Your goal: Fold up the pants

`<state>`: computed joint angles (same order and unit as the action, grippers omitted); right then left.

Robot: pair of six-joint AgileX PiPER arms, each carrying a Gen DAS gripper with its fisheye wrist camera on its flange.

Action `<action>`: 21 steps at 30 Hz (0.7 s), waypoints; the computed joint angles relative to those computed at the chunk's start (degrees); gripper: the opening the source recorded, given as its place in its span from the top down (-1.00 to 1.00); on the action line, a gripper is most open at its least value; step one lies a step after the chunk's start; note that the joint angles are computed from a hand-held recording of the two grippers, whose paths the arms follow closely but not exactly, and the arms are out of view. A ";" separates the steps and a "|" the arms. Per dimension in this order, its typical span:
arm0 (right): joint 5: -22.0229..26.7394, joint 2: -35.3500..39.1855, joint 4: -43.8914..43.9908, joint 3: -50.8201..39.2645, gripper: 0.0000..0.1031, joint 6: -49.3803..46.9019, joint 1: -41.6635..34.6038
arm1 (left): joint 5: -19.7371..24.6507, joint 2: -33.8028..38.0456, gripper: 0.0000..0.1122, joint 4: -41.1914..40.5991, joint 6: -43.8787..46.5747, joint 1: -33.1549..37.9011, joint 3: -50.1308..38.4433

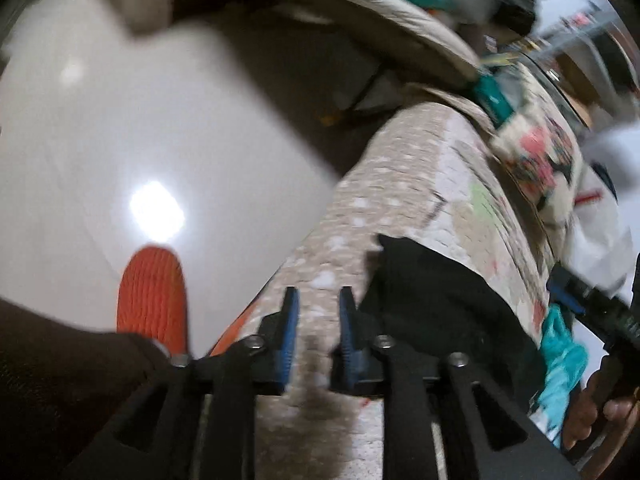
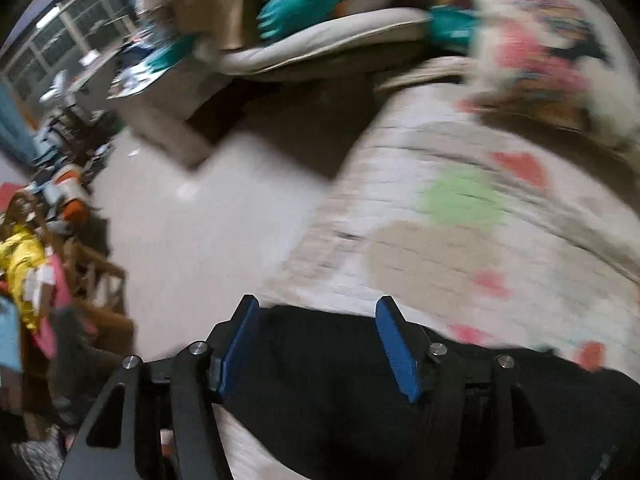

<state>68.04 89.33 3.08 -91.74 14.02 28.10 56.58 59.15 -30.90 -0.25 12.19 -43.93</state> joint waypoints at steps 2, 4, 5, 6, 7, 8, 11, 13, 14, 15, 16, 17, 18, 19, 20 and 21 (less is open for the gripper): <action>0.85 -4.44 -2.28 5.61 -0.27 0.78 -0.44 | -2.11 -0.05 0.46 3.36 -3.20 -5.88 -0.57; -1.19 -9.28 -1.82 13.94 -0.27 0.92 0.20 | -3.75 1.52 0.37 5.42 -6.07 -10.54 -1.03; -2.54 -10.95 -1.70 17.19 -0.27 1.33 1.34 | -4.49 2.69 0.19 6.12 -7.12 -12.25 -1.23; -4.16 -12.58 -1.82 20.51 -0.27 2.20 3.14 | -5.11 4.58 0.12 7.10 -8.10 -14.55 -1.66; -6.02 -14.11 -2.02 24.01 -0.27 3.07 4.70 | -5.50 5.60 0.12 7.67 -8.55 -15.86 -1.77; -7.20 -14.84 -2.64 26.29 -0.27 4.95 6.84 | -5.28 6.60 0.13 8.59 -8.58 -17.11 -1.85; -10.64 -15.04 -0.63 33.47 -0.27 7.70 9.29 | -4.00 5.94 0.16 9.75 -7.03 -16.35 -0.38; -11.65 -17.35 -3.80 36.32 -0.28 11.46 12.34 | -1.52 5.10 0.29 12.11 -8.49 -14.33 -0.30; -11.04 -17.70 -4.82 36.34 -0.29 12.11 13.76 | -0.61 5.32 0.51 15.62 -11.29 -13.97 -0.35; -9.45 -17.90 -5.46 36.02 -0.29 12.21 14.87 | -0.25 5.87 0.55 16.83 -12.39 -13.26 -0.07; -9.07 -17.90 -5.83 36.06 -0.29 12.40 15.40 | -0.04 6.82 0.55 15.76 -12.21 -11.32 0.49; -8.23 -18.19 -6.37 35.98 -0.29 12.67 16.16 | 0.75 7.71 0.56 12.63 -9.85 -7.39 1.34; -7.31 -18.43 -6.94 35.68 -0.29 12.82 16.85 | 1.76 7.96 0.56 7.42 -6.24 -2.06 2.72; -6.43 -18.63 -7.40 35.23 -0.29 12.86 17.42 | 2.41 7.51 0.56 4.50 -3.86 1.09 3.46; -5.74 -18.94 -7.76 34.74 -0.29 12.98 17.81 | 2.74 6.68 0.56 3.22 -2.69 2.64 3.79; -5.35 -19.55 -8.19 34.09 -0.29 13.09 18.02 | 3.11 4.57 0.56 1.33 -1.49 4.27 4.07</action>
<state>62.69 69.78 -5.10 -57.65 27.11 46.12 59.69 63.72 -29.57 -1.74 16.46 -39.86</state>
